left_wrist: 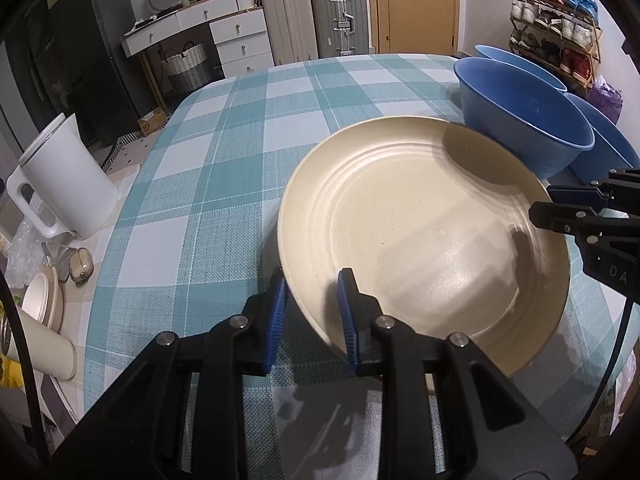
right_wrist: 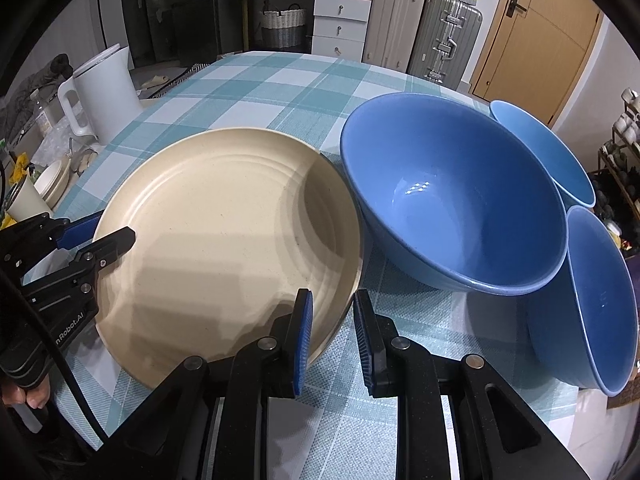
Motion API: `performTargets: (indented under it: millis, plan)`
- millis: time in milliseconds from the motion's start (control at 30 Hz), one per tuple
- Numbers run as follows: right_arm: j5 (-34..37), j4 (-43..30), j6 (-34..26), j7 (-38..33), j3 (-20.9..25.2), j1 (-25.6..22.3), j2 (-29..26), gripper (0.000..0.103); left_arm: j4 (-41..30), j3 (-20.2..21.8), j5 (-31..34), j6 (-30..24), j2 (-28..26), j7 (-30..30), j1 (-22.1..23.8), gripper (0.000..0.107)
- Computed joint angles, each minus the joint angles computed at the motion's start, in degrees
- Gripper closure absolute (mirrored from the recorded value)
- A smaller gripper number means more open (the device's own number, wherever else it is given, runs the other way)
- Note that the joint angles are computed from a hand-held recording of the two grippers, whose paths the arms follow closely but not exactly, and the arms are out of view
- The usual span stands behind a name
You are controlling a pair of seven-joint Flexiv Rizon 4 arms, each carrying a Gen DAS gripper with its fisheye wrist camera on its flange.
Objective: Organize plates and bowls
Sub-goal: 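Lower the cream plate onto the other cream plate and open both grippers, then move both grippers over to the rim of a light-blue bowl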
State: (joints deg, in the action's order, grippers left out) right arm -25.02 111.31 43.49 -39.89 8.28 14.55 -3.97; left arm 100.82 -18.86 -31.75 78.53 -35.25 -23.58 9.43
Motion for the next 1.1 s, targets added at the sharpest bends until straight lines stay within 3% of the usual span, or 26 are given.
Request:
performTargets:
  millis: [167,367,467,500,600,633,667,733,900,967,1100]
  plan:
    - [0.6,0.27,0.45,-0.19,-0.02,-0.14,0.06,0.082,0.02,-0.14,-0.1,-0.48,0.09,0.01,0.18,0.084]
    - [2.37,-0.14,0.11,-1.17,0.01,-0.3,0.17,0.078,-1.55,0.34,-1.72,-5.37,0.19,0.04,0.62,0.084]
    - [3.44,-0.03,0.35,-1.26,0.12,-0.46,0.82,0.067,-2.0,0.41,-3.72,-6.76,0.46,0.88,0.86,0.08]
    - [3.76,0.3,1.08,-0.98,0.17,-0.57,1.23,0.059,-2.01,0.33,-4.49,-6.93,0.61,1.32,0.96,0.078]
    - [4.6,1.21,3.0,-0.45,0.37,-0.9,2.46,0.041,-2.25,-0.19,-7.71,-9.2,1.34,2.47,1.81,0.059]
    - [4.92,1.4,3.47,-0.36,0.44,-0.97,2.84,0.036,-2.36,-0.49,-9.31,-10.7,1.7,2.94,2.31,0.048]
    - [4.99,1.54,3.69,-0.16,0.51,-1.02,3.14,0.034,-2.47,-0.26,-10.48,-11.91,2.04,3.29,2.35,0.038]
    - [5.36,2.19,5.11,-0.07,0.72,-1.19,4.24,0.029,-2.91,0.03,-13.27,-15.41,2.78,4.17,2.71,0.028]
    - [4.45,3.91,7.67,1.68,1.2,-1.76,6.87,0.013,-2.76,1.71,-18.36,-20.34,4.92,7.27,2.09,0.02]
    - [3.53,4.53,7.87,3.25,1.39,-2.17,8.07,0.007,-2.59,2.89,-19.81,-21.62,5.79,7.54,1.32,0.004]
    - [0.73,5.83,8.06,6.46,1.83,-3.28,10.73,0.004,-1.8,4.6,-23.97,-24.25,8.0,9.5,0.32,0.005]
